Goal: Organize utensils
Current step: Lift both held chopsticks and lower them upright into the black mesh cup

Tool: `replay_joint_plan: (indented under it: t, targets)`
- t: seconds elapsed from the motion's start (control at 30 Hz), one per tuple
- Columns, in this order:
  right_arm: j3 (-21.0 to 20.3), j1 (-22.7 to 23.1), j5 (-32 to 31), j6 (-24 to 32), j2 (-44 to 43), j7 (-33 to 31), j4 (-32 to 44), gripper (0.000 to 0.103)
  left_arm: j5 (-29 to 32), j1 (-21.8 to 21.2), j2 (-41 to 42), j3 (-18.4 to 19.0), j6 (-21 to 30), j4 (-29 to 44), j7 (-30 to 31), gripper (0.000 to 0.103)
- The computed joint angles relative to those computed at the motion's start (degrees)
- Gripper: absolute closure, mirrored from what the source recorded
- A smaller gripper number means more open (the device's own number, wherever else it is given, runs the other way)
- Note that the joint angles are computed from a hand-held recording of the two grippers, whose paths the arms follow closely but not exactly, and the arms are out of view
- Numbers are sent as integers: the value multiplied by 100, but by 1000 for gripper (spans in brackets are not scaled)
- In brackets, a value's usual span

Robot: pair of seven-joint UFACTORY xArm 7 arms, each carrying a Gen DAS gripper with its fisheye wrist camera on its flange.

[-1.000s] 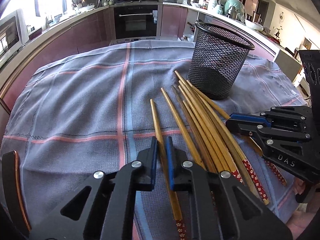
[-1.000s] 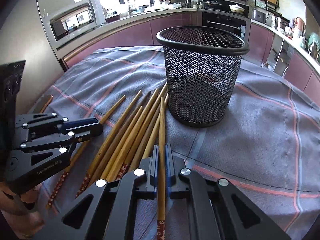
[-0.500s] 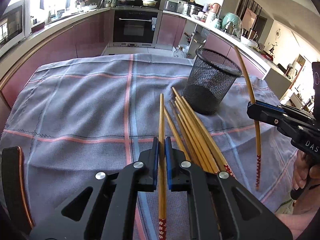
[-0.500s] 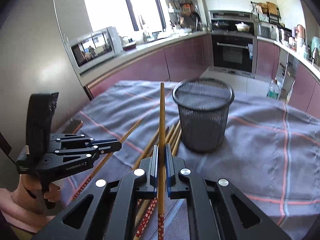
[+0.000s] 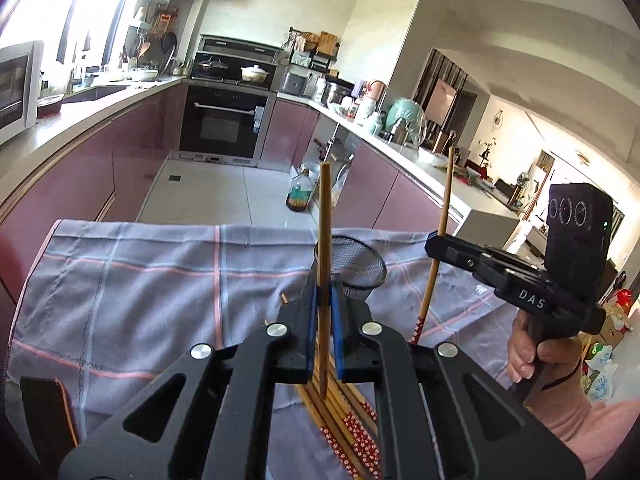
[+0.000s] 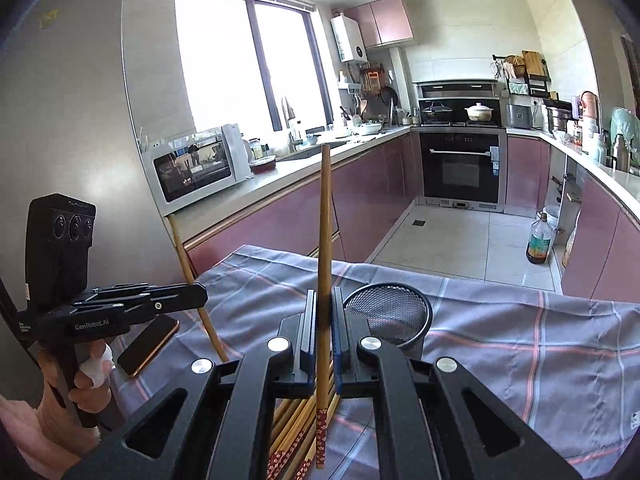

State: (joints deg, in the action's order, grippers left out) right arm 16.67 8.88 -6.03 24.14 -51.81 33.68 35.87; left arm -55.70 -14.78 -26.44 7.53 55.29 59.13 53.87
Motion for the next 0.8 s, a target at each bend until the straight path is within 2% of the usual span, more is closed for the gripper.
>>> replay_joint_plan:
  t: [0.23,0.43,0.6,0.8]
  targets:
    - [-71,-402,-210,-341,226,-97,338,98,-438,-137,253,-13,8,789,-120,96]
    - [-128,-833,-320,-688,434,-94,478,98,-557,-192,628,-219,-164,1498,-346,96]
    - [-143,-1138,-325,-1002,666,3,514,98,-387,-221,919,-506,-471,1885,-571,96]
    - [-39,-1295,-379,-1003,1089,100,560,98,276,-275,1373,-888,-557,2160,-968,96]
